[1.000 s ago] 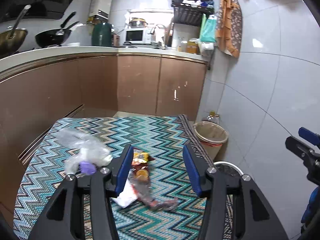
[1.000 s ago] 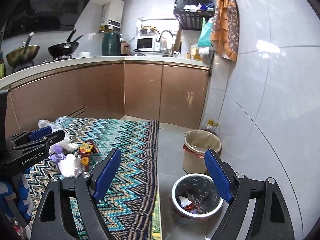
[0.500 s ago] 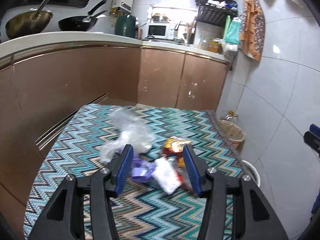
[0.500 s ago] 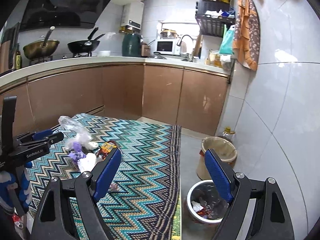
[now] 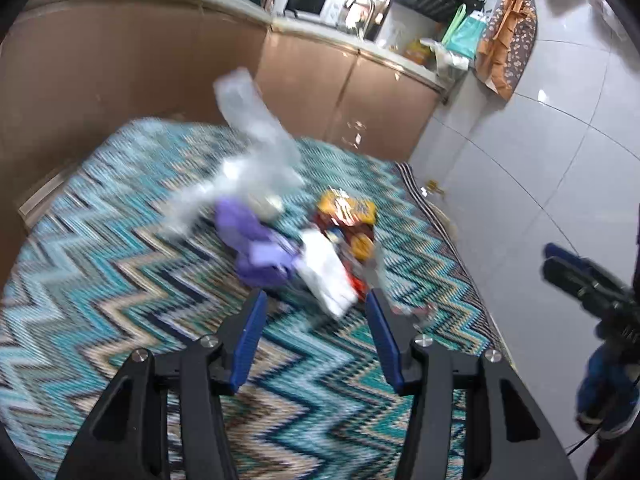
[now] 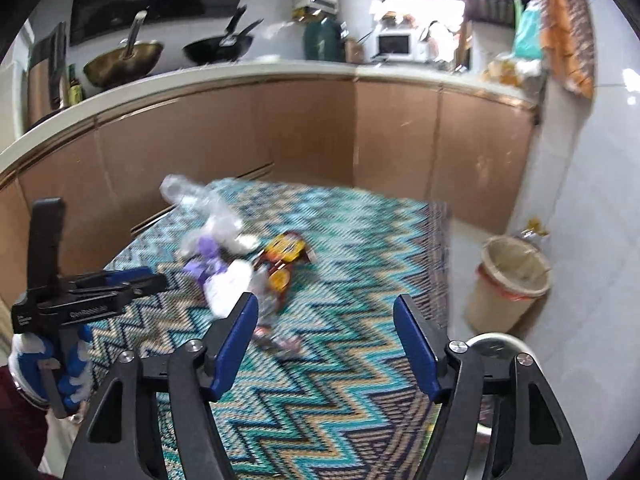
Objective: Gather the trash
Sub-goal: 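Move both open tools back toward the remaining trash on the rug, then grasp the clear plastic bottle with right gripper while left grasps white tissue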
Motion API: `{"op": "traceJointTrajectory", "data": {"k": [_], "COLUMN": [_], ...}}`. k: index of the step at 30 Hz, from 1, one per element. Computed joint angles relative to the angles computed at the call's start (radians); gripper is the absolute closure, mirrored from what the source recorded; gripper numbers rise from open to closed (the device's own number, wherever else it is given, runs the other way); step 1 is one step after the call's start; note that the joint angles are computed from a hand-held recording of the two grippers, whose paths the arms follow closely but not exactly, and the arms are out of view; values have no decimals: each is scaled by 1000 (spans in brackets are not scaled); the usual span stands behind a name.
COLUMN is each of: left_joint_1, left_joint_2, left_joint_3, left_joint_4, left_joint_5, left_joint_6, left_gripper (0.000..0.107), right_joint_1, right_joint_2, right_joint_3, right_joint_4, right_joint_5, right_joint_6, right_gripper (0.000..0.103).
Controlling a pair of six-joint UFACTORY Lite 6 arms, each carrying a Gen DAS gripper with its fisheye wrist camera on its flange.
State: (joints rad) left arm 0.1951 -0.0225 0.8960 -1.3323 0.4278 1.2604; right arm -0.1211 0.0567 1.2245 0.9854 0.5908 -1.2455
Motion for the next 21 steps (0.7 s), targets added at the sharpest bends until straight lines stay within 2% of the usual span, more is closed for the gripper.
{"op": "traceJointTrajectory", "data": {"k": [3,14,21], "left_joint_1": [-32,-29,-13], "left_joint_2": [93,416,515], "left_joint_3": [48,292,359], "left_joint_4": [-18,-66,-114], "left_joint_5": [0,114,133], "left_joint_6": [-16,-111,-78], "left_gripper": [57,60,86], "right_joint_1": [28,114,171], "right_joint_2": [59,288,438], "right_joint_3": [15,120,252], "right_joint_4": [-8,-83,-147], "right_joint_5": [16,65,77], "right_joint_6": [-14,-8,35], "right_gripper": [40,50,59]}}
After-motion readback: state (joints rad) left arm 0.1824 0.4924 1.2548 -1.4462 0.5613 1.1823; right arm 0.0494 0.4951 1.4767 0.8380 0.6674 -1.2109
